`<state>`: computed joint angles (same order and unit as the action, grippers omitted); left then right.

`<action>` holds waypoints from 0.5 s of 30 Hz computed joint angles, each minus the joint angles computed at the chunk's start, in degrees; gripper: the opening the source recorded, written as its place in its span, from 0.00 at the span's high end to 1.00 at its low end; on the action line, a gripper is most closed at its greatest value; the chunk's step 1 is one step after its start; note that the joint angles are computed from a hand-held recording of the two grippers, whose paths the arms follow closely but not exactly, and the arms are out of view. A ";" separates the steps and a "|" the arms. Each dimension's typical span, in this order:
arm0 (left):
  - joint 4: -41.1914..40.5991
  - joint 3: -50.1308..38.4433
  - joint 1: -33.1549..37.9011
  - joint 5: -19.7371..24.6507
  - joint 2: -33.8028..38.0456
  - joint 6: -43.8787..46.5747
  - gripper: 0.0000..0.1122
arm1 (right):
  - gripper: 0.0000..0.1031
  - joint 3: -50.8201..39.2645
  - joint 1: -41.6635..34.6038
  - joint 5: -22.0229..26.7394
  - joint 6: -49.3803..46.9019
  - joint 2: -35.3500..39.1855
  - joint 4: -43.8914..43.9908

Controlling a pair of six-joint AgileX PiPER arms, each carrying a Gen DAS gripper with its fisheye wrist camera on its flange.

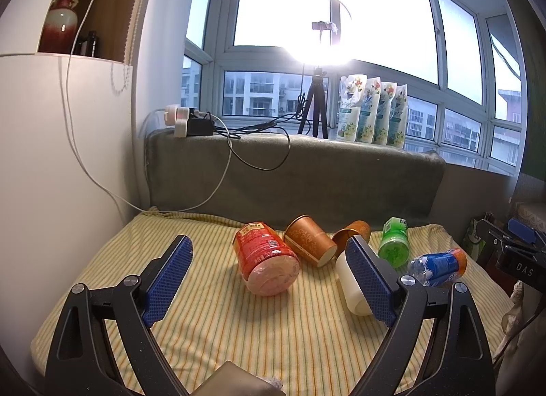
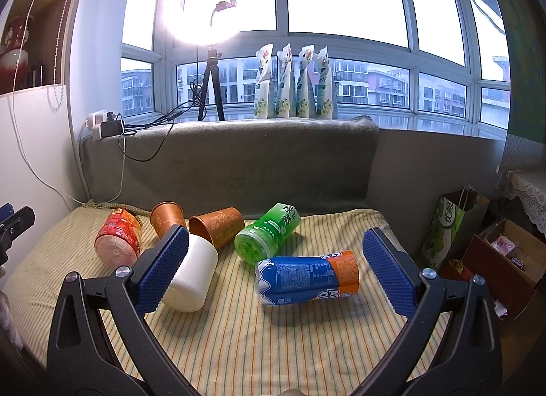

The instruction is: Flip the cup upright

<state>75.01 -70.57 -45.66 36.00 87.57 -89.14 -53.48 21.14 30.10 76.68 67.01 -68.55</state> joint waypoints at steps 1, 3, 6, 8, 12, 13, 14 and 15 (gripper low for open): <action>0.00 -0.04 0.02 0.04 0.02 0.09 0.18 | 0.00 0.00 0.00 0.01 0.00 0.03 -0.01; 0.01 0.10 0.09 -0.07 -0.03 -0.01 0.18 | 0.00 -0.02 -0.05 -0.03 -0.01 0.05 0.05; 0.09 0.12 0.11 0.03 0.03 -0.14 0.18 | 0.00 -0.32 -0.07 0.01 -0.36 0.16 0.47; -0.24 0.14 0.48 -0.35 0.04 0.01 0.18 | 0.00 -0.43 -0.27 -0.21 -1.05 0.14 1.19; -0.85 0.04 0.81 -0.65 0.15 0.48 0.18 | 0.00 0.54 -0.74 -1.17 1.14 1.07 -0.60; -0.79 0.07 0.84 -0.62 0.20 0.48 0.18 | 0.00 0.57 -0.78 -1.22 1.25 1.23 -0.70; -0.80 0.08 0.84 -0.61 0.30 0.49 0.18 | 0.00 0.61 -0.81 -1.28 1.31 1.23 -0.74; -1.05 -0.01 0.86 -0.63 0.39 0.72 0.18 | 0.00 0.77 -0.86 -1.39 1.50 1.29 -0.89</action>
